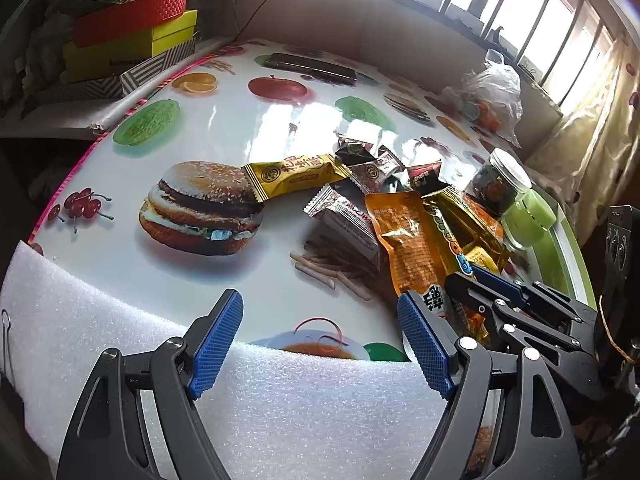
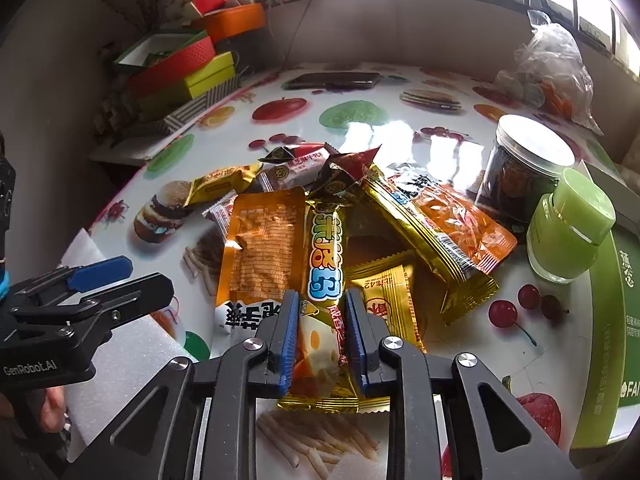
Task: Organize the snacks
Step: 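Grasp the yellow candy bar with blue lettering with the right tool and lift, then grasp the orange spicy-strip pouch with the left tool and lift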
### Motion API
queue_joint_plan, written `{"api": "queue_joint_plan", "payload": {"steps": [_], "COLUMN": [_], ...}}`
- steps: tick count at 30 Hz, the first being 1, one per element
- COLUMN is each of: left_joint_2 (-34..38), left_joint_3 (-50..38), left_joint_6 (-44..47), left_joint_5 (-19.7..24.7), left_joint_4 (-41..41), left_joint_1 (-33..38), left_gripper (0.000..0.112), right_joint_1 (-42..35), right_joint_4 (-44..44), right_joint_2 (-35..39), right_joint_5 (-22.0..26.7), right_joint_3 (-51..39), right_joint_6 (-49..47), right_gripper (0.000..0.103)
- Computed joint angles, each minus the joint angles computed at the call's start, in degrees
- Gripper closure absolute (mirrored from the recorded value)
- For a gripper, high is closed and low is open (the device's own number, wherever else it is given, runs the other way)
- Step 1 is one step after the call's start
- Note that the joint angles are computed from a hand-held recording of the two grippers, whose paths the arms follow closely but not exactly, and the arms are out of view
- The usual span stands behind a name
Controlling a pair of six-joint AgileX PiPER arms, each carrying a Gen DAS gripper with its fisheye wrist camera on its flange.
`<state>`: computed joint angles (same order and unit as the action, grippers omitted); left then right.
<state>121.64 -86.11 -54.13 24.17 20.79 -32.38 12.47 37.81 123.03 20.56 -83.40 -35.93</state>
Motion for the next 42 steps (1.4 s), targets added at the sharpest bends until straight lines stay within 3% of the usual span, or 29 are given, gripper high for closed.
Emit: {"api": "queue_joint_plan", "payload": {"steps": [4, 11, 18, 23, 29, 34, 39, 42], "left_joint_2": [0.32, 2.79, 8.10, 13.22, 18.54, 24.46, 27.01, 26.98], "left_joint_3": [-1.14, -6.92, -17.21, -26.21, -35.95, -47.58, -52.38, -52.40], "left_joint_6": [2.09, 12.06, 15.09, 14.58, 12.57, 11.43, 10.97, 10.39], "left_joint_5": [0.45, 4.21, 10.81, 16.70, 24.28, 33.65, 37.77, 38.14], "left_joint_4": [-1.71, -12.01, -14.46, -14.02, -11.45, -7.44, -5.34, -4.10], "left_joint_1": [-0.29, -0.43, -1.83, -2.75, -4.09, -5.44, -6.29, -6.70], "left_gripper": [0.032, 0.032, 0.032, 0.032, 0.032, 0.032, 0.032, 0.042], "right_joint_1": [-0.07, -2.26, -4.92, -5.90, -7.57, -8.34, -9.14, -9.35], "right_joint_4": [3.33, 18.21, 28.05, 25.54, 29.12, 30.28, 31.16, 31.64], "right_joint_2": [-1.53, -6.03, -11.38, -12.88, -13.68, -13.70, -13.51, -13.57], "right_joint_5": [-2.03, -2.83, -3.73, -3.25, -3.03, -2.24, -1.13, -0.72], "right_joint_3": [2.53, 8.32, 14.53, 16.09, 17.98, 18.26, 18.10, 18.15], "right_joint_6": [-2.80, -15.36, -23.90, -22.55, -25.99, -26.90, -27.74, -28.29], "right_gripper": [0.082, 0.082, 0.082, 0.082, 0.082, 0.082, 0.082, 0.082]}}
